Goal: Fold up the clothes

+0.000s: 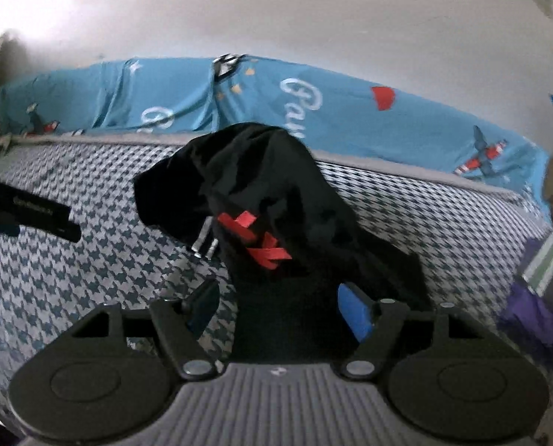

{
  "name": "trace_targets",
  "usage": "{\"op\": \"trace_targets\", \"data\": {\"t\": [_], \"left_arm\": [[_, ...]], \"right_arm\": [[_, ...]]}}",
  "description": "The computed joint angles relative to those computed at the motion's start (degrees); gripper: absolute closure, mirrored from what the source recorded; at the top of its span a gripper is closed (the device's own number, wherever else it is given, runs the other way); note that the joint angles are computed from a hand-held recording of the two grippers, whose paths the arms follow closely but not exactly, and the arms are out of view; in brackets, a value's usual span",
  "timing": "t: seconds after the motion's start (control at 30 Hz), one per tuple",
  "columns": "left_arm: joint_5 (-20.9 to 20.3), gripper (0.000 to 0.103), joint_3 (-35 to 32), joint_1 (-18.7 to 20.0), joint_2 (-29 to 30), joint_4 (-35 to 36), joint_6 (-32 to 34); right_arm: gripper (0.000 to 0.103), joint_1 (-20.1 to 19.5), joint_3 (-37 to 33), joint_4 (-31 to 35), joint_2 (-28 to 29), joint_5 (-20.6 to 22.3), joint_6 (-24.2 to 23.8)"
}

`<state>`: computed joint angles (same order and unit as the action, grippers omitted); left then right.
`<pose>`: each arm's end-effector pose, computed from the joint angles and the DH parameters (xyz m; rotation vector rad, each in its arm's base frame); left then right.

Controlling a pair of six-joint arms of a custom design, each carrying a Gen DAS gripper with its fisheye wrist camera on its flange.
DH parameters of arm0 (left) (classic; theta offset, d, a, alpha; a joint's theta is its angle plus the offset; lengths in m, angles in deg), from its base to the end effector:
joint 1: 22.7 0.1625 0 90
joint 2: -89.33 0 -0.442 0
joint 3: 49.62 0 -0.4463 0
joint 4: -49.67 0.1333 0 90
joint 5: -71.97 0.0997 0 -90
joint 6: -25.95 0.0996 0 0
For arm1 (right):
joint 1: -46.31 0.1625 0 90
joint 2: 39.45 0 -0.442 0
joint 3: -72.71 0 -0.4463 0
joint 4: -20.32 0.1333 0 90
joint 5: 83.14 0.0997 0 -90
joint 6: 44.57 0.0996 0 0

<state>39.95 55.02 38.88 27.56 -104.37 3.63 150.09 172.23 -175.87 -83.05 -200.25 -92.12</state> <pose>-0.1170 -0.6737 0.2351 -0.1112 2.2239 -0.8998 0.2526 -0.6609 0.1177 0.9533 -2.1201 0.8752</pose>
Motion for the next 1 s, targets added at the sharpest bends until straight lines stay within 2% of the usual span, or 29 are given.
{"op": "trace_targets", "data": {"t": [0.3, 0.47, 0.5, 0.57, 0.63, 0.73, 0.77, 0.83, 1.0], "left_arm": [[-1.03, 0.000, -0.38, 0.22, 0.25, 0.18, 1.17], [-1.50, 0.000, -0.53, 0.40, 0.17, 0.28, 1.02], [-1.59, 0.000, -0.53, 0.44, 0.15, 0.34, 0.98], [-1.76, 0.000, -0.53, 0.51, 0.12, 0.47, 0.91], [-1.81, 0.000, -0.57, 0.57, 0.12, 0.66, 0.79], [-1.83, 0.000, -0.64, 0.65, 0.13, 1.01, 0.59], [-1.87, 0.000, -0.64, 0.68, 0.12, 1.07, 0.54], [-1.98, 0.000, -0.70, 0.75, 0.13, 1.23, 0.36], [-2.13, 0.000, -1.03, 0.92, 0.31, 2.14, -0.82]], "right_arm": [[0.033, -0.64, -8.91, 2.06, 7.49, -0.58, -11.97], [0.035, -1.00, -13.88, 2.82, 11.08, -3.08, -14.68], [0.037, -1.11, -14.87, 3.73, 11.54, -3.56, -14.13], [0.055, -1.39, -16.08, 7.56, 11.53, -3.44, -11.77], [0.068, -1.69, -17.24, 11.65, 11.44, -3.06, -9.32], [0.079, -2.00, -18.50, 15.74, 11.15, -1.64, -5.61], [0.092, -2.18, -18.73, 17.50, 10.70, -0.45, -3.95], [0.095, -2.65, -18.81, 20.92, 9.47, 3.29, -0.77], [0.095, -3.18, -19.29, 22.50, 8.51, 9.33, 3.58]]}}
